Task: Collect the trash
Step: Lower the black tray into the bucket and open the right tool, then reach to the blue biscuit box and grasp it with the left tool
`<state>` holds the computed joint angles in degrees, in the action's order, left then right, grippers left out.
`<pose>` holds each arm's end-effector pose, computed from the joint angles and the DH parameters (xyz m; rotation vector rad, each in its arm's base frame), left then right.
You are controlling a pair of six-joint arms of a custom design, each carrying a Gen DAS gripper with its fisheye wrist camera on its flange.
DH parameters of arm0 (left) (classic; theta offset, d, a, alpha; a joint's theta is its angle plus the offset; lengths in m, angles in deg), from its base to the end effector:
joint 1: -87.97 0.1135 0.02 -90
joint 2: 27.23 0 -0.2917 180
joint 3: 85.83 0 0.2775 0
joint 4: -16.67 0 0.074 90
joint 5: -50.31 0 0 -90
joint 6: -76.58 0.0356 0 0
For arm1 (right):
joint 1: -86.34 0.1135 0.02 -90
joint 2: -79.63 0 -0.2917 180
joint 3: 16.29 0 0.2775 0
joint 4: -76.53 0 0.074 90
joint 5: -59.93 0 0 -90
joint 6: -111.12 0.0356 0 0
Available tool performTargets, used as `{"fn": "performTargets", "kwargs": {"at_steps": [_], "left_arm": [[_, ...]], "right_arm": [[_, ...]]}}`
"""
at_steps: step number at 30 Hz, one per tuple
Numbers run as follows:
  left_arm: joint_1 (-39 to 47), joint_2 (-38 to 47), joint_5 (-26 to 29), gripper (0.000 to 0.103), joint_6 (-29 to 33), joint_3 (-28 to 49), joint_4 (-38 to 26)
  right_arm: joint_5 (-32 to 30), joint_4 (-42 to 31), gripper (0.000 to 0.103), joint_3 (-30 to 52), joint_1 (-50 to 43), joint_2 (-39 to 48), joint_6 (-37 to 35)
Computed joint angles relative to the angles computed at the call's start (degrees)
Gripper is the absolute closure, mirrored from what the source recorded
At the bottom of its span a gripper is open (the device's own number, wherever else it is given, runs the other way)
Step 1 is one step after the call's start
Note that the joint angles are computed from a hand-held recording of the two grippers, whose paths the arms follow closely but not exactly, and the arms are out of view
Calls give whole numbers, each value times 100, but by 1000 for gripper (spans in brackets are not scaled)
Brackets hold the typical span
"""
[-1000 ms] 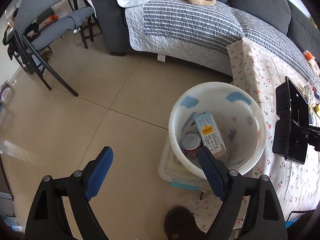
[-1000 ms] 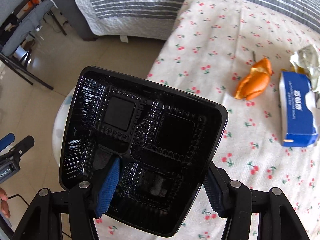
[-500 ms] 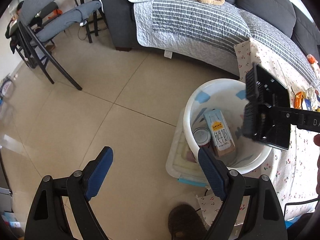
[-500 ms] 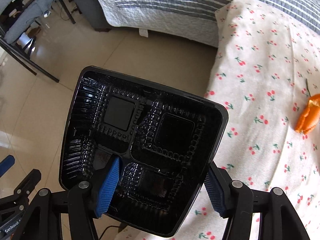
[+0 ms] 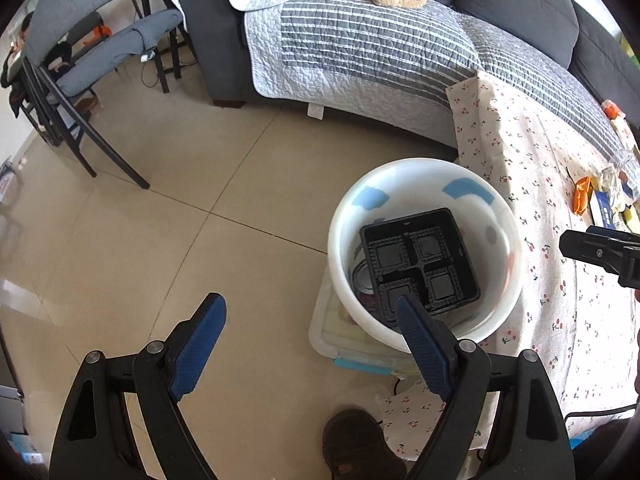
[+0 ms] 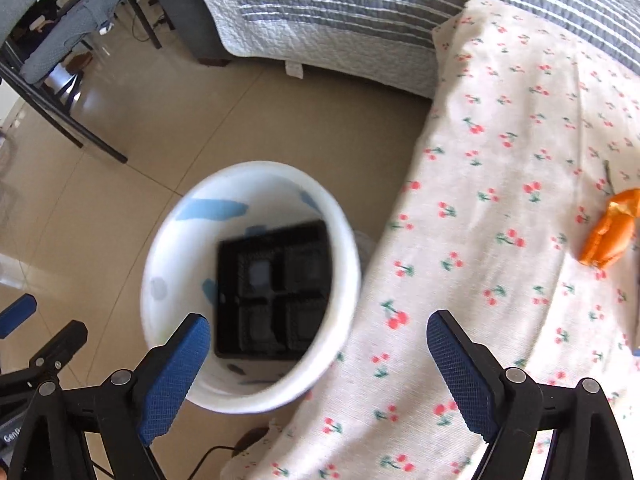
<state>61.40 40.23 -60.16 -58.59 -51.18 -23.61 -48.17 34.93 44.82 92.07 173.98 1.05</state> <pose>0.1600 -0.0661 0.1298 -0.5063 2.6447 0.1594 0.2998 0.0412 0.1482 -0.6865 2.7301 0.3980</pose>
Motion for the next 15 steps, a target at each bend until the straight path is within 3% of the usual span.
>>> {"fn": "performTargets", "kwargs": {"at_steps": [7,15], "left_arm": [[-678,989,-91,14,-213,709,116],[-1406,1947,-105,14,-471,1780,57]], "right_arm": [[-42,-340,12,97,-1357,-86,-939],[-25,-779,12,803,-3033,317,-1973]]}}
